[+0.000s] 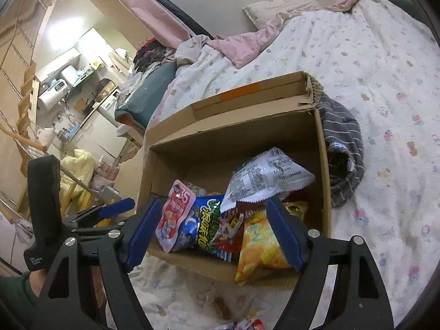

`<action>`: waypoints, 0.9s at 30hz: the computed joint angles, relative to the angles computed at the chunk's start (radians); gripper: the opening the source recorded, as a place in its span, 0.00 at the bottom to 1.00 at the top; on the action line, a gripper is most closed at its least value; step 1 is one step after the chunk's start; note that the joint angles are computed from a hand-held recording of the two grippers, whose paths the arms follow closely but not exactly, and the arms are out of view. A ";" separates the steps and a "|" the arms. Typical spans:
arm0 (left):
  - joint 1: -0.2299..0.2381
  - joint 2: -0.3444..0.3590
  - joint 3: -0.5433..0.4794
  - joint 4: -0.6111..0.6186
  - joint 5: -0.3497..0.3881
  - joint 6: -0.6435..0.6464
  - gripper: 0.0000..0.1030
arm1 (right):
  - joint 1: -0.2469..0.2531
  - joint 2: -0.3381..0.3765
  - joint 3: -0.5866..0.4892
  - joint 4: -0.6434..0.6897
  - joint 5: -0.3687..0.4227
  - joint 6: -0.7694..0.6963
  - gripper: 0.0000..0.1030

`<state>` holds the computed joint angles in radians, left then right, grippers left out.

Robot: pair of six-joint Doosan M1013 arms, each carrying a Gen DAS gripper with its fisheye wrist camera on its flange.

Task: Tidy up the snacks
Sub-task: 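Open both grippers to drop the pink pack and chocolate bar into the box, then withdraw both grippers from the box toward the remaining snacks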

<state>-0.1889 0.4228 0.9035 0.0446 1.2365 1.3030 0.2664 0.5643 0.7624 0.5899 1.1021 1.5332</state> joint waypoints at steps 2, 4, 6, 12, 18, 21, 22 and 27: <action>-0.001 -0.015 0.014 -0.009 -0.007 0.001 0.77 | 0.000 -0.015 0.017 -0.005 -0.007 0.005 0.79; -0.005 -0.037 0.042 -0.007 -0.021 -0.003 0.77 | 0.001 -0.031 0.037 -0.012 -0.015 0.007 0.79; -0.008 -0.052 0.062 -0.001 -0.018 -0.008 0.77 | 0.002 -0.045 0.056 -0.018 -0.019 0.005 0.80; -0.012 -0.100 0.130 0.013 -0.018 -0.036 0.77 | 0.002 -0.093 0.122 -0.040 -0.036 0.005 0.79; -0.009 -0.137 0.182 0.005 -0.015 -0.073 0.77 | -0.003 -0.143 0.186 -0.050 -0.055 0.002 0.79; -0.009 -0.147 0.199 -0.003 -0.005 -0.089 0.77 | -0.009 -0.173 0.228 -0.039 -0.071 0.011 0.79; -0.010 -0.153 0.207 -0.011 -0.004 -0.091 0.77 | -0.011 -0.181 0.239 -0.038 -0.077 0.014 0.79; -0.018 -0.168 0.231 -0.014 0.000 -0.086 0.77 | -0.018 -0.205 0.276 -0.042 -0.069 0.025 0.79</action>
